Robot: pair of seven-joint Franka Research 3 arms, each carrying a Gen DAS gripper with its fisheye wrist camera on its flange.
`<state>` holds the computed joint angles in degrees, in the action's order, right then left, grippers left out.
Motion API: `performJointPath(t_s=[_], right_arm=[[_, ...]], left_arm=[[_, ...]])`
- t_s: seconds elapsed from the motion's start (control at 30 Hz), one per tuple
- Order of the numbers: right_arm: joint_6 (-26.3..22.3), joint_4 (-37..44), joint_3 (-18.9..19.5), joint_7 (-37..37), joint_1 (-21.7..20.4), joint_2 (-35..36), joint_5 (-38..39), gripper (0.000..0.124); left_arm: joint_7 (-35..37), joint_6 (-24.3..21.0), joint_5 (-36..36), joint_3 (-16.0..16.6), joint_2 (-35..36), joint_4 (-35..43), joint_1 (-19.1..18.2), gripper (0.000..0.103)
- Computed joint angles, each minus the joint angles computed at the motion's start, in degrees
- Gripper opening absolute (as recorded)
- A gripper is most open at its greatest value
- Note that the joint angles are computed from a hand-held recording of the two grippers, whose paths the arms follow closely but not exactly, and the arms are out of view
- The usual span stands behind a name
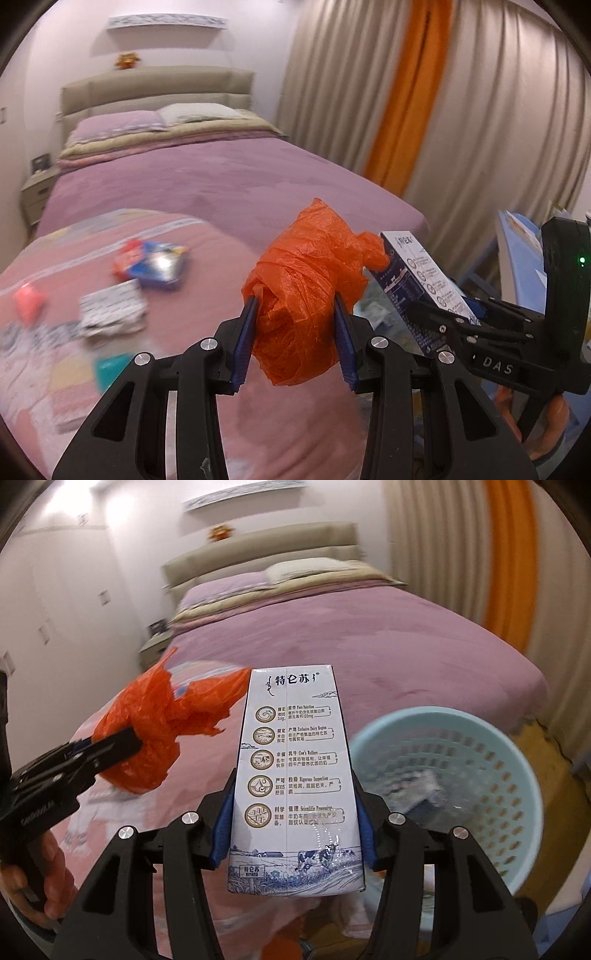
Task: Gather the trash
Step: 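Lift the orange bag and milk box and carry them over the blue basket, then open both tools over the basket to drop the bag and box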
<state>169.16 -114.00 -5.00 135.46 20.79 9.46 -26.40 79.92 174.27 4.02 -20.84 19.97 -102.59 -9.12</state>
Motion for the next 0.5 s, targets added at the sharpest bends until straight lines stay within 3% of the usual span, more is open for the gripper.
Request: performJointPath(t_s=[0.17, 0.37, 0.5], right_arm=[[-2.21, -1.28, -2.32, 6.67, -1.71, -0.93, -2.53, 0.050], [-3.80, -3.01, -2.46, 11.65, -5.60, -1.23, -3.10, 0.051], [-3.17, -3.77, -1.73, 9.00, -8.10, -0.34, 0.49, 0.051]], left_arm=[[3.30, -5.42, -0.88, -2.99, 7.89, 10.24, -1.29, 0.037], [5.25, -12.11, -0.32, -1.44, 16.05, 22.16, -6.57, 0.037], [7.03, -16.44, -0.04, -0.56, 20.80, 29.31, -9.51, 0.042]])
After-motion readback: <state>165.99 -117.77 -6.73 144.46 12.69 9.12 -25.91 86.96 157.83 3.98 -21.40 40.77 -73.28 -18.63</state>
